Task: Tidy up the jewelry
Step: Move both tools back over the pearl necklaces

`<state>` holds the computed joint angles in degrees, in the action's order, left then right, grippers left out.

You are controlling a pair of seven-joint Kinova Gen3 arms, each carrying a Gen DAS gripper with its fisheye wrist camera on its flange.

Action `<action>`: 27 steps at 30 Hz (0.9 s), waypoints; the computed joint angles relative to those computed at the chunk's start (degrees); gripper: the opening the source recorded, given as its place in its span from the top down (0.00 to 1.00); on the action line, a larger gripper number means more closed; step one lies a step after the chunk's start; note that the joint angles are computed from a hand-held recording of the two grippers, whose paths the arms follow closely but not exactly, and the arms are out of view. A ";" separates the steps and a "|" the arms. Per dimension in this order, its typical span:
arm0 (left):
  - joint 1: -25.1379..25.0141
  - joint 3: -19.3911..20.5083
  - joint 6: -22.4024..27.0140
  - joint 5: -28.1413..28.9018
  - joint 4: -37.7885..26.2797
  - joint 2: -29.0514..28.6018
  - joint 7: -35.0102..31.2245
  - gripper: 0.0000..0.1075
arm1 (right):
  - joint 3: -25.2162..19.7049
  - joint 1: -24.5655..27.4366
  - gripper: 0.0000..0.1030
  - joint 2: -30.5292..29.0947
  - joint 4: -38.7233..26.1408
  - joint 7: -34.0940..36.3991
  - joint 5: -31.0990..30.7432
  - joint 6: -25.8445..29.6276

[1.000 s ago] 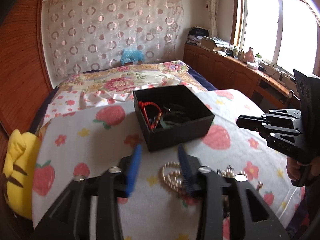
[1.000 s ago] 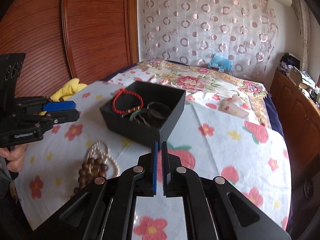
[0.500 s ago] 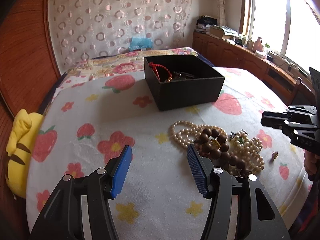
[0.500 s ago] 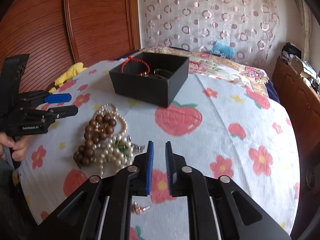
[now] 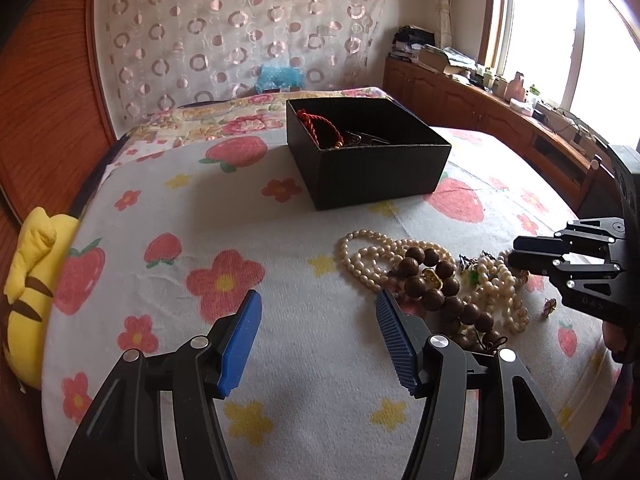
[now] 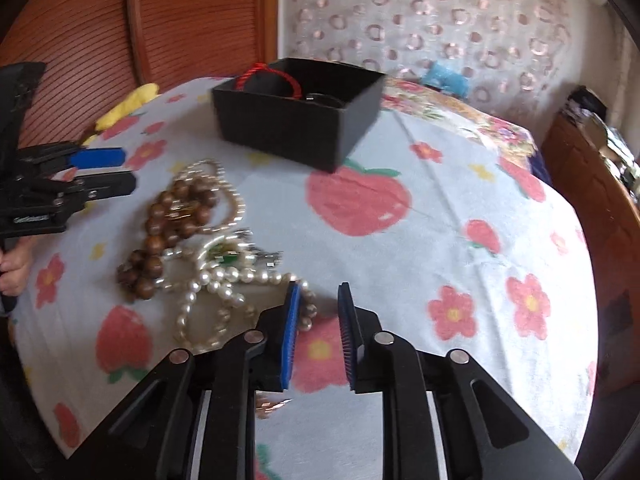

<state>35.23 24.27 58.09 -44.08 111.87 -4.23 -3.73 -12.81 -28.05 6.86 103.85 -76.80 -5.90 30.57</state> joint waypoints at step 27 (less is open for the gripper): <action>-1.90 -8.78 -1.10 6.12 -8.84 7.61 -21.77 0.61 | -0.07 0.77 0.80 -0.48 1.31 2.26 -1.72 -1.56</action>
